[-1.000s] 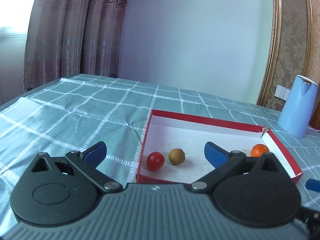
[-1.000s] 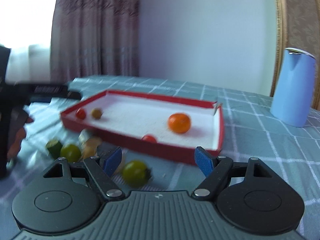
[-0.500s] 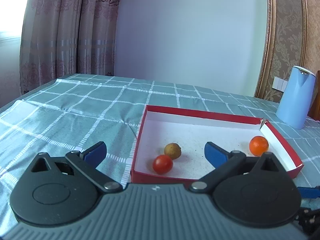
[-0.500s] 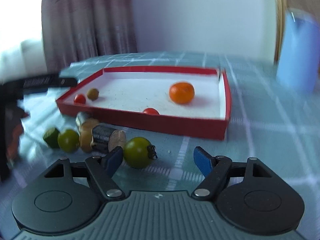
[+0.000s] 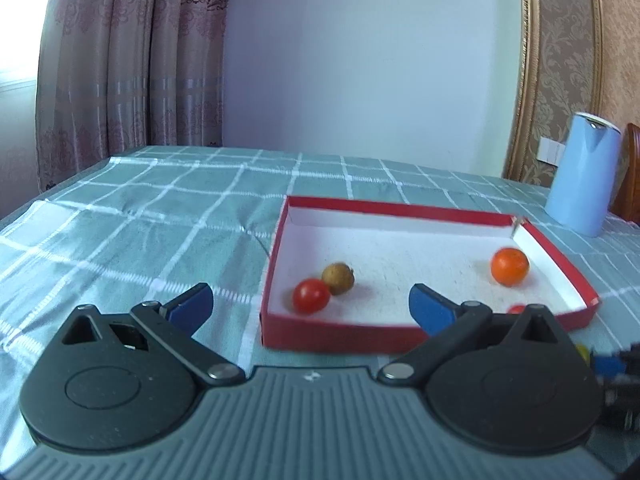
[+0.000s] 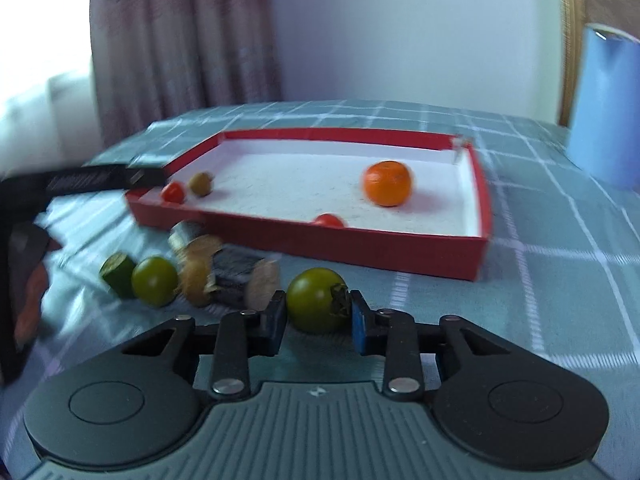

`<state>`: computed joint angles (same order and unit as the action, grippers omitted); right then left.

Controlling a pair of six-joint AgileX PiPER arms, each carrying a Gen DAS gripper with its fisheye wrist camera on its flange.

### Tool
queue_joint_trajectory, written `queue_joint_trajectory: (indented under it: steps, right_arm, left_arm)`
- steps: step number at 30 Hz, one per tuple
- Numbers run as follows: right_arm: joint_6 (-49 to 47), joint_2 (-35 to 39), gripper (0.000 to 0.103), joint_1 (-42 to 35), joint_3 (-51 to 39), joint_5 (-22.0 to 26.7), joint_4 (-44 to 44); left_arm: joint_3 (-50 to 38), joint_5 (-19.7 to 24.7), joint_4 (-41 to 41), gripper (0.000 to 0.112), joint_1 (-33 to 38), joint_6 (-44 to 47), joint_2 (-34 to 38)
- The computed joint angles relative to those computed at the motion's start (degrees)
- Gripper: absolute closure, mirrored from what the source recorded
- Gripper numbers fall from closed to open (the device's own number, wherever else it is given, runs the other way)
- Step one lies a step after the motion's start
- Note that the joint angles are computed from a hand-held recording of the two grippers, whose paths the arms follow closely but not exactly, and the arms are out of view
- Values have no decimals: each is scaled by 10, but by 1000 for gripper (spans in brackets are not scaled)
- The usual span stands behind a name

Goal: Organize fruits
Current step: 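Grasp a green tomato with the right tool while the left tool grasps the cut lime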

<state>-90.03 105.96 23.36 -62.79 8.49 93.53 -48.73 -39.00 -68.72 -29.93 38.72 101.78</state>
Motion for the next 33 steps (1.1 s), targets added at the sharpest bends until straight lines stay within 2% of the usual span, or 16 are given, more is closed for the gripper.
queue_joint_trajectory:
  steps: [2,6,9,13,16,17,19,21,22,25,27,29,31,32,33]
  right_arm:
    - [22,5,72,-15,-4,24,-8]
    - [13,4,72,-5,-3,4,-6]
    - [11,4,72,0,-3,-4,-7]
    - [12,3,72,5,-3,-12,-12]
    - [19,3,72,6,-4,-15,-19]
    - [19,3,72,7,-4,-15,-19]
    - [18,3,72,6,-3,-13,-18]
    - [26,4,64,2,-5,2,-32]
    - [39,6,52,1,-8,13,-55]
    - [64,5,50,19,-9,-15,-95]
    - [56,5,50,16,-8,-11,-85]
    - [54,4,50,15,-8,-9,-82]
    - [55,4,50,14,-8,-8,-83]
    - [56,4,50,14,-8,-8,-84]
    - [56,4,50,14,-8,-8,-84]
  left_arm:
    - [21,2,6,9,-8,-11,-12]
    - [72,35,54,9,-6,-52,-49]
    - [82,18,16,9,-28,-1,-47]
    - [69,14,6,9,-46,58,-35]
    - [75,9,24,9,-50,47,-34]
    - [75,11,23,11,-48,47,-35]
    - [93,31,69,27,-37,11,-49]
    - [113,44,115,27,-31,-25,-65]
    - [117,40,112,27,-36,-20,-67]
    - [115,30,93,27,-51,14,-63]
    - [109,28,86,26,-55,28,-59]
    - [111,64,130,26,-39,7,-68]
    - [110,147,199,26,-6,-14,-87]
    - [107,169,203,26,-2,1,-88]
    - [104,168,183,26,-6,31,-83]
